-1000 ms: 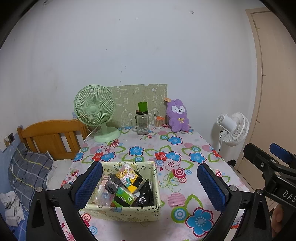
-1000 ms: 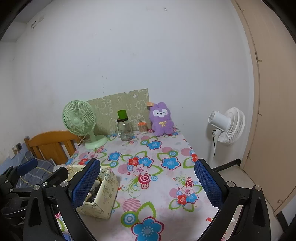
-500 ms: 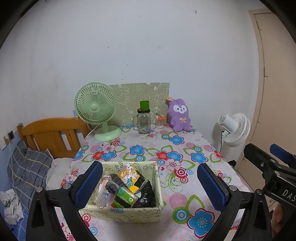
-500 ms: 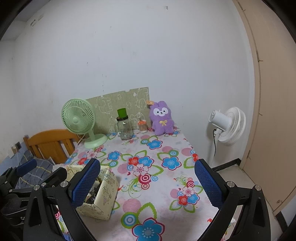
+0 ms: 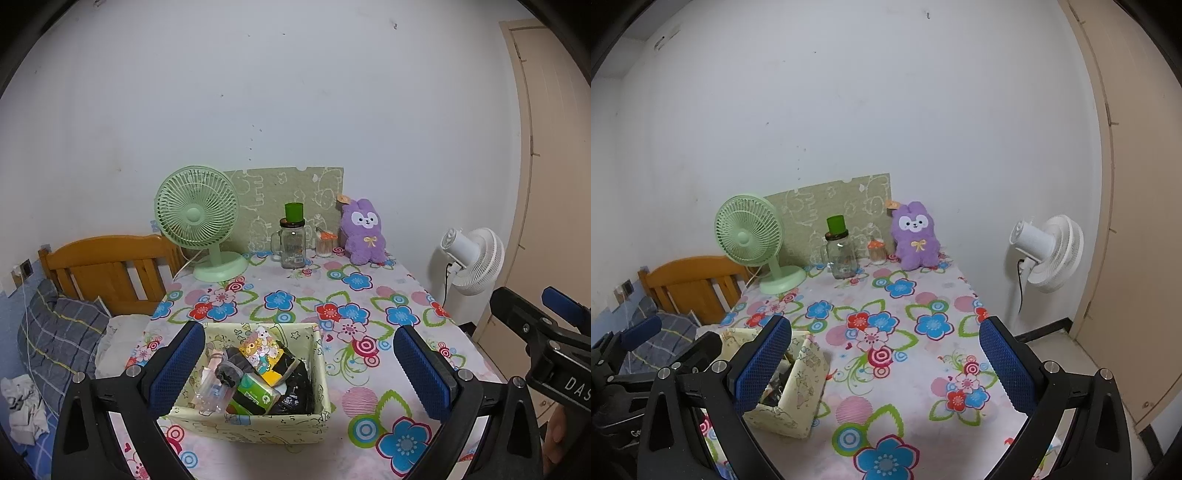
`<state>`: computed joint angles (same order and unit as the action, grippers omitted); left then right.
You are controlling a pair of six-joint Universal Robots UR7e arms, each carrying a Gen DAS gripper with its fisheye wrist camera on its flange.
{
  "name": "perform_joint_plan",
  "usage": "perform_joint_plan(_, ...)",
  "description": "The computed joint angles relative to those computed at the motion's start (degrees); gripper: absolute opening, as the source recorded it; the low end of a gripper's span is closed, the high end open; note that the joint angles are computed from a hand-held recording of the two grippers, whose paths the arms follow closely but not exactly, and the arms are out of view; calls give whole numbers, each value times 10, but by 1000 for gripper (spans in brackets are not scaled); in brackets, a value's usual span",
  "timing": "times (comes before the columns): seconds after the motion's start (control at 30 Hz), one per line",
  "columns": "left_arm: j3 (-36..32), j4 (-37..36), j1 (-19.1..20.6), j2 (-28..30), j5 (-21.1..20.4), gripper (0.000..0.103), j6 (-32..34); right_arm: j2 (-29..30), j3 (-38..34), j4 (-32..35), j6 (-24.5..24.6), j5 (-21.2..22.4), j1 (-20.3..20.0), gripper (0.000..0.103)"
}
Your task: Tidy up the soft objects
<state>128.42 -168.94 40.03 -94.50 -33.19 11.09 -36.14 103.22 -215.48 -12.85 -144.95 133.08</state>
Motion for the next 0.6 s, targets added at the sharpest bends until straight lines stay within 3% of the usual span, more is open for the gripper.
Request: perform_joint_plan(0.6, 0, -13, -2, 5, 5, 103, 3, 0, 0, 8, 3, 0, 0, 103)
